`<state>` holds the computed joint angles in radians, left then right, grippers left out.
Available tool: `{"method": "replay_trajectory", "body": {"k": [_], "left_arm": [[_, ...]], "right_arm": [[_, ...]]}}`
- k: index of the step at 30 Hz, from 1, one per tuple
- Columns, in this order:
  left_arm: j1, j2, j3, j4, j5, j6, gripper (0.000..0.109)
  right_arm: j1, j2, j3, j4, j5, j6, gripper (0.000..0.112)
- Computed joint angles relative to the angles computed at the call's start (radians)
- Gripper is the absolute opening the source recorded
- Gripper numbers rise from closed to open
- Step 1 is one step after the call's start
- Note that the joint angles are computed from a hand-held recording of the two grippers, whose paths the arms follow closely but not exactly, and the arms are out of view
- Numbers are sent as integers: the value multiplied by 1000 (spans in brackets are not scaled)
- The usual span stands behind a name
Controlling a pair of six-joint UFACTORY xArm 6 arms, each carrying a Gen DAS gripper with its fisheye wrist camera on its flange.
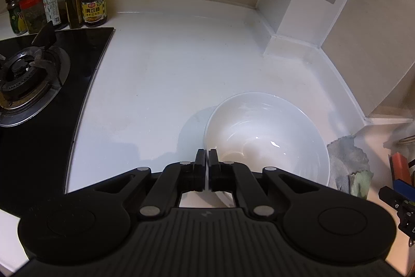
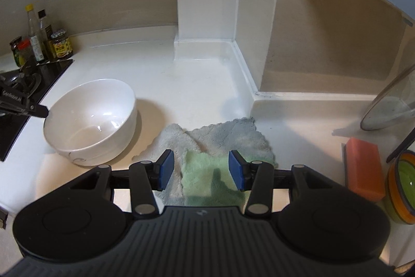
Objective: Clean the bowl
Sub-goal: 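Grasp the grey-and-green microfiber cloth with the right gripper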
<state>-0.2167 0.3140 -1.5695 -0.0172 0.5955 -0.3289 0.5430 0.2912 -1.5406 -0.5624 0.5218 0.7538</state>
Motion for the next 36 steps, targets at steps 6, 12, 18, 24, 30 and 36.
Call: {"method": "replay_trajectory", "body": {"k": [6,12,18,24,30,36], "left_arm": [[2,68,-117,6,104,10,8],[7,184,-311,-23,275,51,10],[16,299,-501,-48,418,120,10],[31,361,-604,-92,488,159,7],[46,422,-710,-134,561,164,5],[49,453,-767,-129,601,167,5]], "right_arm": [[-3,1,3,-4,12,10,42],[-7,18,-17,10,24,-1,42],[-18,63,-71,104,52,-116,42],[-33,157,-189,265,121,-331,44],[-46,263,-320,419,194,-496,45],[-55,262,-291,462,165,-569,11]]}}
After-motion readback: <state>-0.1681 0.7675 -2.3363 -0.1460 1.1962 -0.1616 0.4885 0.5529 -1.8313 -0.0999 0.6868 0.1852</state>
